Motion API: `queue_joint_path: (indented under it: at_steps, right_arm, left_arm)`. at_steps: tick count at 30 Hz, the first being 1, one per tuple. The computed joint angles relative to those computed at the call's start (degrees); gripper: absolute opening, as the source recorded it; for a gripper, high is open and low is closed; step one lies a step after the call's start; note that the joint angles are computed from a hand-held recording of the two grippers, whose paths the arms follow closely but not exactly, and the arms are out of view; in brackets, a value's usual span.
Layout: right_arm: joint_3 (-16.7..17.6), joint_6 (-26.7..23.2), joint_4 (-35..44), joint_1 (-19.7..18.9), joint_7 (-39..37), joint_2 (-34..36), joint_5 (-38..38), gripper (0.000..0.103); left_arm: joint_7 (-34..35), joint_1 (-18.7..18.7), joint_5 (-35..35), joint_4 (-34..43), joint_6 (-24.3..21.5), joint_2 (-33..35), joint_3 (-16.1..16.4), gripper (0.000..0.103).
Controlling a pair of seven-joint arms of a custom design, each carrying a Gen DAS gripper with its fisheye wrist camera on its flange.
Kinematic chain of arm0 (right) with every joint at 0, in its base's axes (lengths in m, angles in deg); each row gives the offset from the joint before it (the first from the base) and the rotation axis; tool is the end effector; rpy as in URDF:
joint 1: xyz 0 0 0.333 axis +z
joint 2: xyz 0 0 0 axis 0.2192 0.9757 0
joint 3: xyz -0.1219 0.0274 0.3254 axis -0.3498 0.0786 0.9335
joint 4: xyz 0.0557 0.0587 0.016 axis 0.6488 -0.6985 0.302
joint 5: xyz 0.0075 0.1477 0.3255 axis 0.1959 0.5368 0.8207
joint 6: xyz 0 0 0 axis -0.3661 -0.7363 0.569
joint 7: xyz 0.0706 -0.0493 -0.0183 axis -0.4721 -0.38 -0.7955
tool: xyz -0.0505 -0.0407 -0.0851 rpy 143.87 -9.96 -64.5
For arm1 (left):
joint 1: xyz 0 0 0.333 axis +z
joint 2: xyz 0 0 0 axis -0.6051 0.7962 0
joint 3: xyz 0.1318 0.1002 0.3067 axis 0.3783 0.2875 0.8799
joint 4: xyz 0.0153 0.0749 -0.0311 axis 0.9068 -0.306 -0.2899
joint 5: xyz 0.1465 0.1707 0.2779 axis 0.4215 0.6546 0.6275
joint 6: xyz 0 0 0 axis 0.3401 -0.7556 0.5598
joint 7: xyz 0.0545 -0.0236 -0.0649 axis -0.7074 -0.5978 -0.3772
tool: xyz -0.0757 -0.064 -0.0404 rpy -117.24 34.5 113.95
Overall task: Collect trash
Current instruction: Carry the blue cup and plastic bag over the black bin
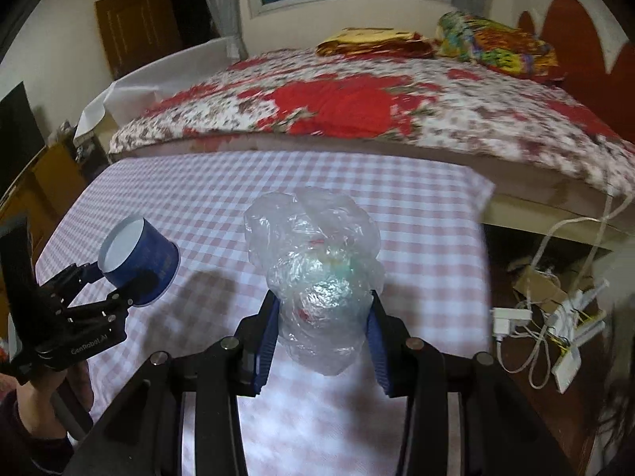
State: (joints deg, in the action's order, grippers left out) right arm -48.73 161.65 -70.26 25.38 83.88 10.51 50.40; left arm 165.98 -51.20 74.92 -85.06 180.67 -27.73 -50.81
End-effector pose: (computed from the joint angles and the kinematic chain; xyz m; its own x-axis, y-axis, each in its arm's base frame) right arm 0.4738 0.1955 0.6752 0.0206 -0.9936 -0.1107 -0.7400 0.0593 -0.6699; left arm 0.5124 -0.2682 0.6205 -0.3508 -0.9345 0.0600 -0.6531 0.1983 -0.7308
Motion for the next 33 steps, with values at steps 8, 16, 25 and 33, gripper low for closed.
queue_joint_path:
  at_steps: [8, 16, 25, 33]
  right_arm:
    - [0.66, -1.41, -8.50, -3.81, 1.76, -10.32, -0.33, 0.044]
    - [1.84, -2.34, -15.05, -8.32, 1.76, -18.77, 1.40, 0.044]
    - [2.10, -5.49, -21.85, -12.50, 0.39, -27.89, 4.12, 0.044]
    - [1.50, -8.05, -26.75, -15.78, -0.68, -35.07, 6.29, 0.044]
  left_arm:
    - [1.07, -2.53, -1.07, -0.48, 0.02, -1.55, -1.59, 0.077]
    - [1.04, -5.22, 0.40, -0.55, 0.28, -2.33, -2.84, 0.077]
    - [1.73, -8.10, 0.97, 0.89, -0.43, -1.38, -4.27, 0.077]
    - [3.04, -10.71, 0.59, 2.19, -0.82, -0.29, -5.79, 0.077]
